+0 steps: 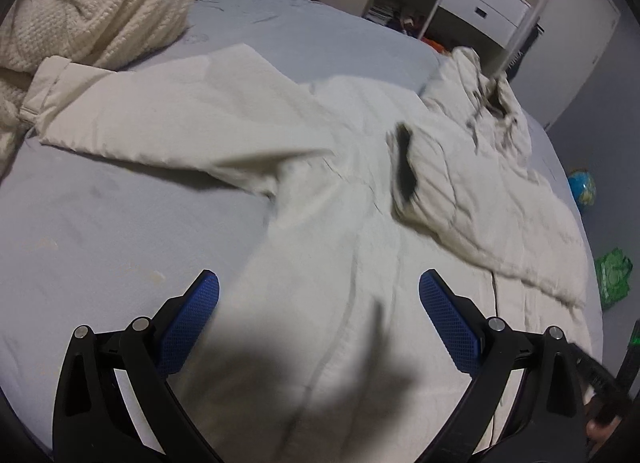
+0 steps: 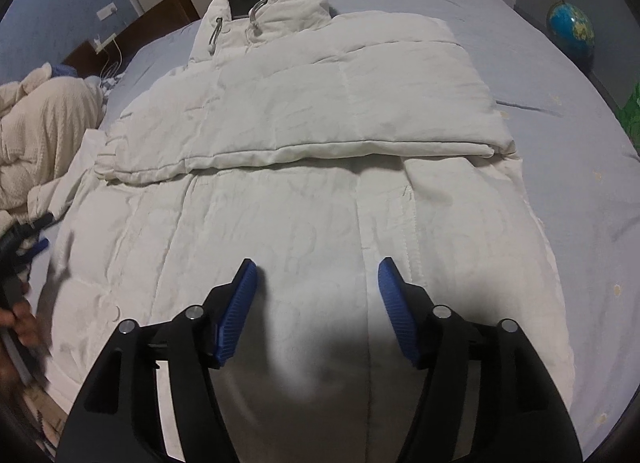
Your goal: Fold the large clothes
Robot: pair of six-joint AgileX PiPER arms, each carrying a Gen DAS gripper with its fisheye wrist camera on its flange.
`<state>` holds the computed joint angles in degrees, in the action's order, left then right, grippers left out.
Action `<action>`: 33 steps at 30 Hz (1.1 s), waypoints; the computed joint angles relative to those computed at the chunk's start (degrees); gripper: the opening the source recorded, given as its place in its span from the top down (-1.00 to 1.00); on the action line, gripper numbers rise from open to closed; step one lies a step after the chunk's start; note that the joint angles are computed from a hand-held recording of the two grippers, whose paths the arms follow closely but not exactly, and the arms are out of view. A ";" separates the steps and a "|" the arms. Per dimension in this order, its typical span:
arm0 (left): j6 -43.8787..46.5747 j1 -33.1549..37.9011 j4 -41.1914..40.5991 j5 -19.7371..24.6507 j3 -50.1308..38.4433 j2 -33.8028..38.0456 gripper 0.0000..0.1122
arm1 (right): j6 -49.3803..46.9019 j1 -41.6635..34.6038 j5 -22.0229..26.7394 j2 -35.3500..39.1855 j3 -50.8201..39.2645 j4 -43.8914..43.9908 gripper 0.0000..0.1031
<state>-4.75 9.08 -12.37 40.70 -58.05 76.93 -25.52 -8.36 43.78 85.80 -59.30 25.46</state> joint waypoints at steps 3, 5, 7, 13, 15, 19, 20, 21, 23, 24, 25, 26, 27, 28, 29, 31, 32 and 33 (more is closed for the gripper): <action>2.52 3.21 -0.93 1.37 -3.11 1.94 -0.72 | 1.62 1.79 -1.00 -0.22 0.40 -2.59 -0.32; 2.73 4.03 0.74 1.43 -4.81 3.23 -0.72 | 2.42 2.69 -1.52 -0.46 0.76 -4.08 -0.38; 2.74 5.94 3.29 1.40 -6.64 5.11 -0.72 | 3.26 3.72 -1.94 -0.62 1.05 -5.68 -0.47; 2.27 16.52 0.23 0.66 -11.70 12.78 -0.72 | 6.72 6.96 -2.96 -0.75 1.64 -11.32 -0.62; 3.76 21.00 -3.92 -0.04 -12.44 14.75 -0.72 | 7.83 7.86 -3.21 -0.64 1.73 -13.03 -0.65; 4.26 27.52 -8.35 0.41 -15.07 19.14 -0.72 | 9.03 8.84 -3.49 -0.44 1.88 -15.18 -0.69; 4.63 28.60 -9.69 0.37 -15.78 20.09 -0.72 | 9.32 9.08 -3.56 -0.33 1.87 -15.73 -0.70; 4.96 29.69 -10.79 -0.06 -16.67 21.23 -0.72 | 9.57 9.26 -3.56 -0.23 1.82 -16.07 -0.71; 6.50 31.17 -12.97 -0.30 -18.58 23.46 -0.72 | 10.48 9.84 -3.58 -0.08 1.70 -17.11 -0.71; 7.70 32.07 -14.66 -0.03 -19.97 25.29 -0.71 | 10.92 10.11 -3.74 -0.16 1.86 -17.54 -0.71; 7.67 32.31 -14.89 0.10 -20.75 26.26 -0.68 | 11.23 10.29 -3.77 -0.15 1.78 -18.02 -0.71; 8.36 32.86 -15.96 0.31 -21.79 27.81 -0.62 | 11.84 10.64 -3.96 -0.15 1.87 -18.76 -0.71; 9.06 33.16 -16.97 0.09 -22.09 28.48 -0.61 | 12.36 10.93 -4.14 -0.13 1.95 -19.34 -0.71; 10.89 33.68 -18.96 -0.83 -21.98 28.84 -0.61 | 12.85 11.22 -4.29 -0.12 2.05 -19.78 -0.72; 13.42 34.19 -21.62 -1.82 -22.10 29.30 -0.51 | 13.45 11.53 -4.43 -0.02 2.07 -20.41 -0.72; 16.08 34.56 -24.08 -2.01 -23.31 30.68 -0.34 | 14.35 12.06 -4.63 0.11 2.20 -21.27 -0.73; 18.29 34.88 -25.97 -3.25 -23.31 31.29 -0.16 | 14.42 12.08 -4.69 0.08 2.32 -21.38 -0.74; 19.43 35.10 -27.01 -4.14 -23.50 31.84 0.15 | 14.56 12.19 -4.65 0.18 2.26 -21.55 -0.74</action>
